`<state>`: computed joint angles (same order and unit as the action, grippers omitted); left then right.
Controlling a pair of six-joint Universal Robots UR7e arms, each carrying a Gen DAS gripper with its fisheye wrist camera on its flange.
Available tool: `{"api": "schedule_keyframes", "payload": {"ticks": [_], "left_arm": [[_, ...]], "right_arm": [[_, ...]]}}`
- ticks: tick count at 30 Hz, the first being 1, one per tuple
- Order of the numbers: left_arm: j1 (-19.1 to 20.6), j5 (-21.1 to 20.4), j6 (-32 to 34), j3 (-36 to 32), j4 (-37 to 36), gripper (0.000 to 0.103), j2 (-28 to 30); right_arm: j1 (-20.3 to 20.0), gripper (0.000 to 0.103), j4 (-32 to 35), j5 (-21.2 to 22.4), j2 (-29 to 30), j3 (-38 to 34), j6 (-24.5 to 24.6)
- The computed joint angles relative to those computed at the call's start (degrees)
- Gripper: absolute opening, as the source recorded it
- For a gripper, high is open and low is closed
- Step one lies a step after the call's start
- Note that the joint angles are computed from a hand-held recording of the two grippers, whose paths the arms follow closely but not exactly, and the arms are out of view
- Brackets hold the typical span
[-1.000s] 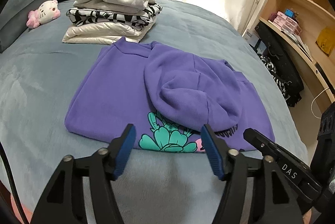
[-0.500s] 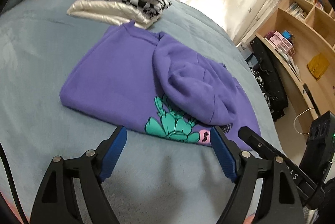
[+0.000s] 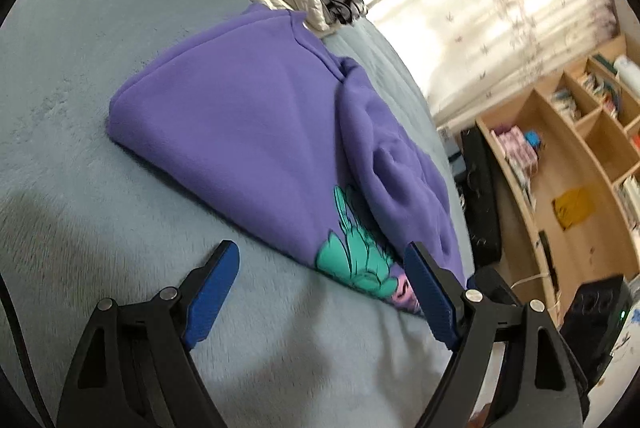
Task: Fold large clothes
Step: 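Grasp the hoodie edge with both grippers and lift it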
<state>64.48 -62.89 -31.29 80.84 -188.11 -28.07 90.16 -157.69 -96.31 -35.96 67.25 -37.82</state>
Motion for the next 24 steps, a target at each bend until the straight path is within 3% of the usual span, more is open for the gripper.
{"api": "schedule_keyframes", "payload": {"ticks": [11, 15, 16, 20, 24], "left_arm": [[3.5, -0.9, 1.0, -10.8, 2.1, 0.083, 5.1], [4.1, -1.1, 2.4, -14.7, 3.2, 0.081, 6.7], [4.2, -0.6, 2.6, -16.0, 3.2, 0.078, 7.2], [3.5, 4.6, 5.7, -20.6, 4.1, 0.025, 9.1], [1.4, 10.7, 13.9, -23.2, 3.8, 0.017, 10.7]], "right_arm": [[-0.2, 0.043, 1.1, 1.6, 2.7, -3.4, -1.1], [0.0, 0.033, 2.4, 1.6, 4.2, -6.0, -1.1], [0.2, 0.027, 2.3, 1.4, 4.9, -7.2, -1.2], [1.3, 0.016, 1.9, -1.1, 8.8, -14.0, -1.5], [2.3, 0.009, 6.1, -6.5, 17.0, -28.4, -1.7]]}}
